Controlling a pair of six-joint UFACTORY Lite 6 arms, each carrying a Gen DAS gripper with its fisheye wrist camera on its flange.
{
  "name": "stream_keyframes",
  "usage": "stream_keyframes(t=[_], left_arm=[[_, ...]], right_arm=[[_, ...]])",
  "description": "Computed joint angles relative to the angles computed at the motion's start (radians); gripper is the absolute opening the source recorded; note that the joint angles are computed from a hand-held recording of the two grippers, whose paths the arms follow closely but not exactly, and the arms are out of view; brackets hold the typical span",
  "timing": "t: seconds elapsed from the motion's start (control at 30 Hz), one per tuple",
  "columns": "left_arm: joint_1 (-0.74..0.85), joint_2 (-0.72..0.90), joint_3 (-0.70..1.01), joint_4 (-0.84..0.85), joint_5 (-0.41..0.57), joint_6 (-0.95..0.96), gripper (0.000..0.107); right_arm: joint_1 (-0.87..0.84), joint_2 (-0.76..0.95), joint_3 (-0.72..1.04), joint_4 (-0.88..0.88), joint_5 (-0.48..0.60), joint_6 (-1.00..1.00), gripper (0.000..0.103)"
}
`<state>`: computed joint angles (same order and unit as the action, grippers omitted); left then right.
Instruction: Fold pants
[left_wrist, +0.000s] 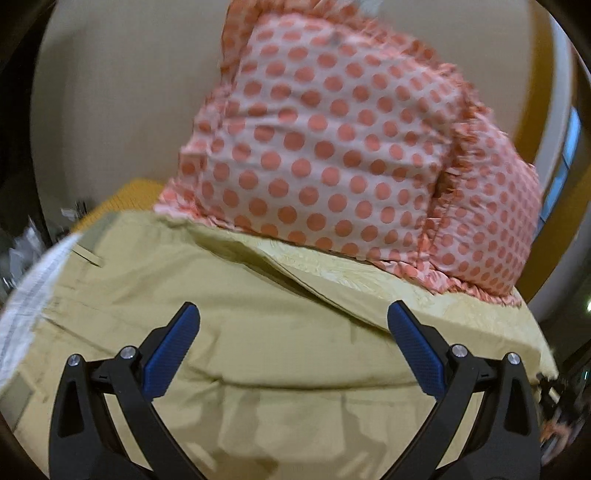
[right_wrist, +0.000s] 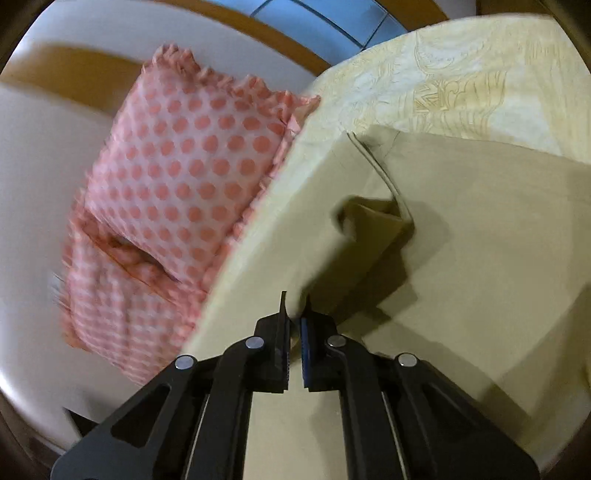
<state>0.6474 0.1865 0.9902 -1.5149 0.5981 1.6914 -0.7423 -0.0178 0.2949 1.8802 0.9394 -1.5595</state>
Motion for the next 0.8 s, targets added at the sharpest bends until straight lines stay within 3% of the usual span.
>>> stream_keyframes(t=[0.03, 0.1, 0.23, 0.33, 0.37, 0.4, 0.53, 0.67, 0.8], left_arm=[[-0.024, 0.066, 0.080, 0.074, -0.018, -0.102, 0.101], [-0.064, 0.227, 0.248, 0.208, -0.027, -0.311, 0.098], [-0.110, 0.455, 0.511, 0.409, 0.005, -0.673, 0.084], [-0.147, 0.584, 0.682, 0.580, -0.009, -0.872, 0.047], [-0.148, 0.619, 0.715, 0.603, -0.001, -0.890, 0.014], [-0.144, 0.627, 0.707, 0.585, -0.007, -0.869, 0.006], [-0.065, 0.377, 0.355, 0.271, -0.022, -0.506, 0.003], [0.218, -0.025, -0.063, 0.254, 0.264, -0.198, 0.003], [0.582, -0.307, -0.433, 0.330, 0.444, 0.061, 0.004]], right_arm=[[-0.065, 0.010, -0.009, -0.023, 0.094, -0.014, 0.005], [-0.149, -0.015, -0.023, -0.070, 0.181, -0.028, 0.005], [-0.207, -0.051, -0.019, -0.129, 0.215, -0.018, 0.005], [-0.209, -0.037, -0.017, -0.123, 0.216, -0.034, 0.005], [-0.208, -0.031, -0.012, -0.122, 0.217, -0.032, 0.005], [-0.212, -0.017, -0.004, -0.126, 0.225, -0.031, 0.005], [-0.241, -0.094, -0.021, -0.154, 0.220, 0.005, 0.005], [-0.410, -0.190, -0.057, -0.280, 0.244, 0.026, 0.005], [-0.551, -0.232, -0.089, -0.391, 0.245, 0.008, 0.005]])
